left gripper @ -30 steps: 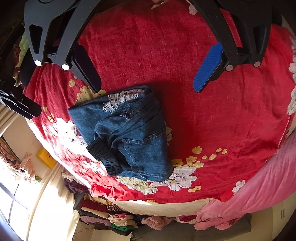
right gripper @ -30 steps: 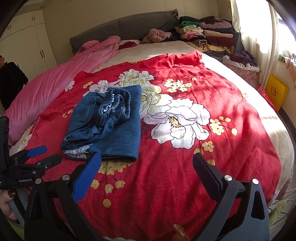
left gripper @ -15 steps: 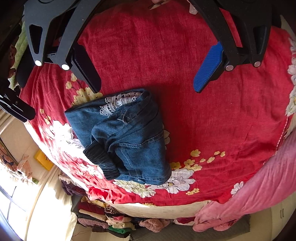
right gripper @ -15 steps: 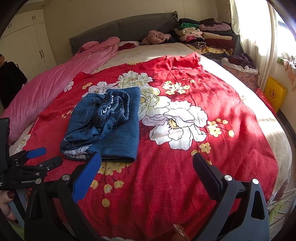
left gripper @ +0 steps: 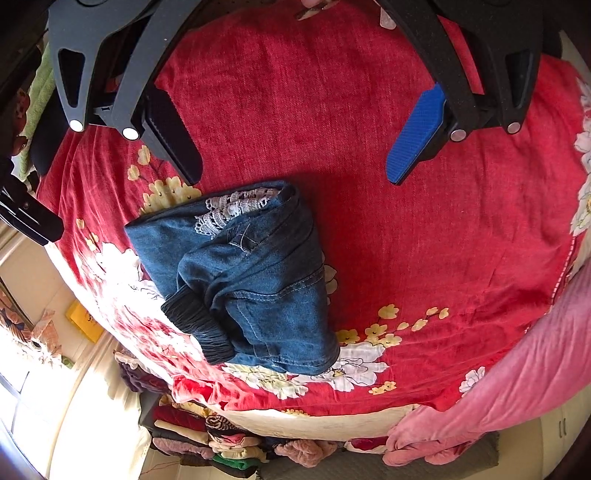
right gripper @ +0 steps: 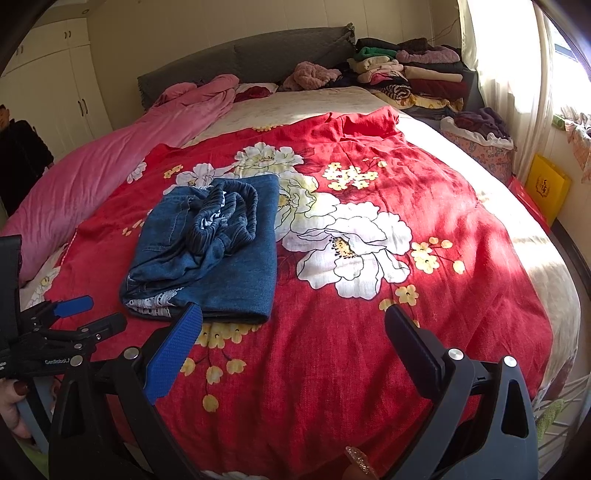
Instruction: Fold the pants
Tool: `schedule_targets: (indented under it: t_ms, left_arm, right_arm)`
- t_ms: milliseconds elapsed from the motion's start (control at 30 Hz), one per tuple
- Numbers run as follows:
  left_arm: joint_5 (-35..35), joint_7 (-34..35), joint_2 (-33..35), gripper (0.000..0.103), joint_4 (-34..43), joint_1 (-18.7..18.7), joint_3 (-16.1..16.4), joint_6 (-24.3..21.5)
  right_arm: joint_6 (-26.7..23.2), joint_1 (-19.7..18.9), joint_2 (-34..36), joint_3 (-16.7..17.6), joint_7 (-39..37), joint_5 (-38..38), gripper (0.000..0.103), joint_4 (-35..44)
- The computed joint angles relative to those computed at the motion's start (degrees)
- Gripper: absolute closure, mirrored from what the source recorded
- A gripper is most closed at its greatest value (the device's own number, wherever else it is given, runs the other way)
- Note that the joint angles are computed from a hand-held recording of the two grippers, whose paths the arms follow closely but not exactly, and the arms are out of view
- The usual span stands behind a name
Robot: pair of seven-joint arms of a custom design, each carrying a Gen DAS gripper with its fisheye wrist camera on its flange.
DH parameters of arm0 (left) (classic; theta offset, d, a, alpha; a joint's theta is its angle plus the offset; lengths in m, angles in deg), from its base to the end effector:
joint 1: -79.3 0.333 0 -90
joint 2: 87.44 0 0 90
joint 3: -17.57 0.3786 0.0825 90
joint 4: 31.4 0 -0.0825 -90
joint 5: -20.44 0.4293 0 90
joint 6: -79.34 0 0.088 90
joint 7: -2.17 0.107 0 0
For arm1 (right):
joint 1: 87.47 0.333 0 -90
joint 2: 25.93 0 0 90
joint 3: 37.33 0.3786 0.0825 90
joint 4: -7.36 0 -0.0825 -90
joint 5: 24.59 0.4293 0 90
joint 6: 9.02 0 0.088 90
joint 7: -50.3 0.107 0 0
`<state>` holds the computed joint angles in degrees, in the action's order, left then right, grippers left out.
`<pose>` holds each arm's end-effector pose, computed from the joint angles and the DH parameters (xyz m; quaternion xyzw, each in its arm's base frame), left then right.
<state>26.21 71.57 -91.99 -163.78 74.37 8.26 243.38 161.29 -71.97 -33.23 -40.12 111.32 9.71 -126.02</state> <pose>0.5566 -0.1487 0.4836 -0.6784 0.6653 -0.2585 0.1738 0.5550 0.0846 0.5076 -0.7044 0.5916 -0.1922 0.3419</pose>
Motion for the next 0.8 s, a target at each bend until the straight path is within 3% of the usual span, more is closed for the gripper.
schedule_targets:
  t_ms: [800]
  left_arm:
    - [-2.29, 1.7, -0.06, 0.01, -0.1, -0.11, 0.16, -0.68]
  right_arm:
    - [0.37, -0.6, 0.07, 0.16, 2.42, -2.71, 0.004, -0.26]
